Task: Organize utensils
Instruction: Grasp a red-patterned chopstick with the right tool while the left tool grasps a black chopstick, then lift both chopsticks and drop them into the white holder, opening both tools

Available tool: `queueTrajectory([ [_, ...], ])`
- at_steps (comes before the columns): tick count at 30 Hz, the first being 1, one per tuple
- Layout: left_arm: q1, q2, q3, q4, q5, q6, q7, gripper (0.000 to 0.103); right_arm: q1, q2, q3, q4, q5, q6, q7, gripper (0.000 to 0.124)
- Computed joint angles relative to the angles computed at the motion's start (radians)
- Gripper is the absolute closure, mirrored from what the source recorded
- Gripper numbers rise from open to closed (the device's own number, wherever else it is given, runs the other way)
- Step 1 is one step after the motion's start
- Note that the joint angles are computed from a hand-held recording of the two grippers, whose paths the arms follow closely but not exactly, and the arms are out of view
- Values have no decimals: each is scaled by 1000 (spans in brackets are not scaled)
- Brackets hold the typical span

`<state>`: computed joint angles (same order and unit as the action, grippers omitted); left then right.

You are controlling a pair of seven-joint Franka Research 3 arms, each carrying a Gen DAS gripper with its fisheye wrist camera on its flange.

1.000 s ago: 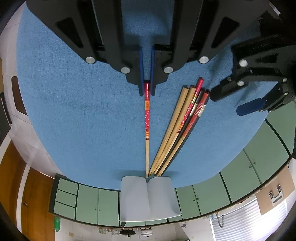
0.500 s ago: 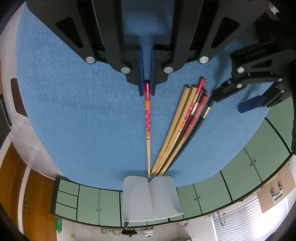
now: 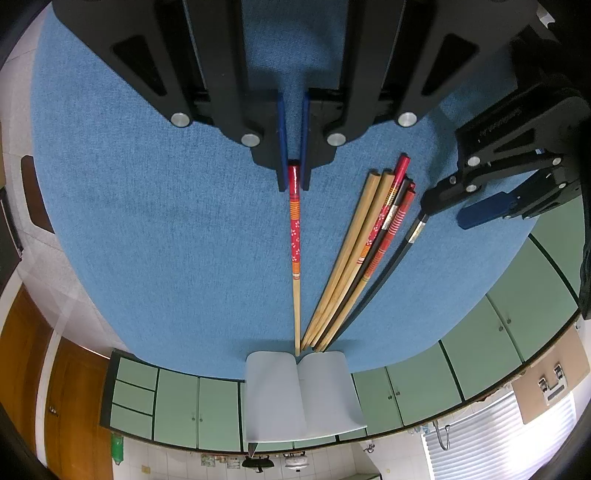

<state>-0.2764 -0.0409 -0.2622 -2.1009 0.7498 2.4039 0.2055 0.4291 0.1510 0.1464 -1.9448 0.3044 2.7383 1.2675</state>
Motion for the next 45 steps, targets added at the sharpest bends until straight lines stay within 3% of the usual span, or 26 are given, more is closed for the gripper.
queueTrajectory([
  [3,0,7,1,4,3,20,9,81,1,0,0,1,2,-2,1,118],
  [8,-8,26,-1,24,12,11,27,96,7,1,-3,-2,-20,7,17,118],
  [13,-13,23,3,21,17,12,19,96,9,1,-3,-7,-33,20,22,119],
  [30,18,-126,-35,-16,136,9,-74,96,-26,-87,9,-5,173,77,-146,119],
  [38,67,-162,-46,49,254,23,-84,96,-37,-85,7,108,322,58,-267,119],
  [45,107,-130,-20,138,299,87,-39,96,-44,-4,4,309,297,3,-282,119],
])
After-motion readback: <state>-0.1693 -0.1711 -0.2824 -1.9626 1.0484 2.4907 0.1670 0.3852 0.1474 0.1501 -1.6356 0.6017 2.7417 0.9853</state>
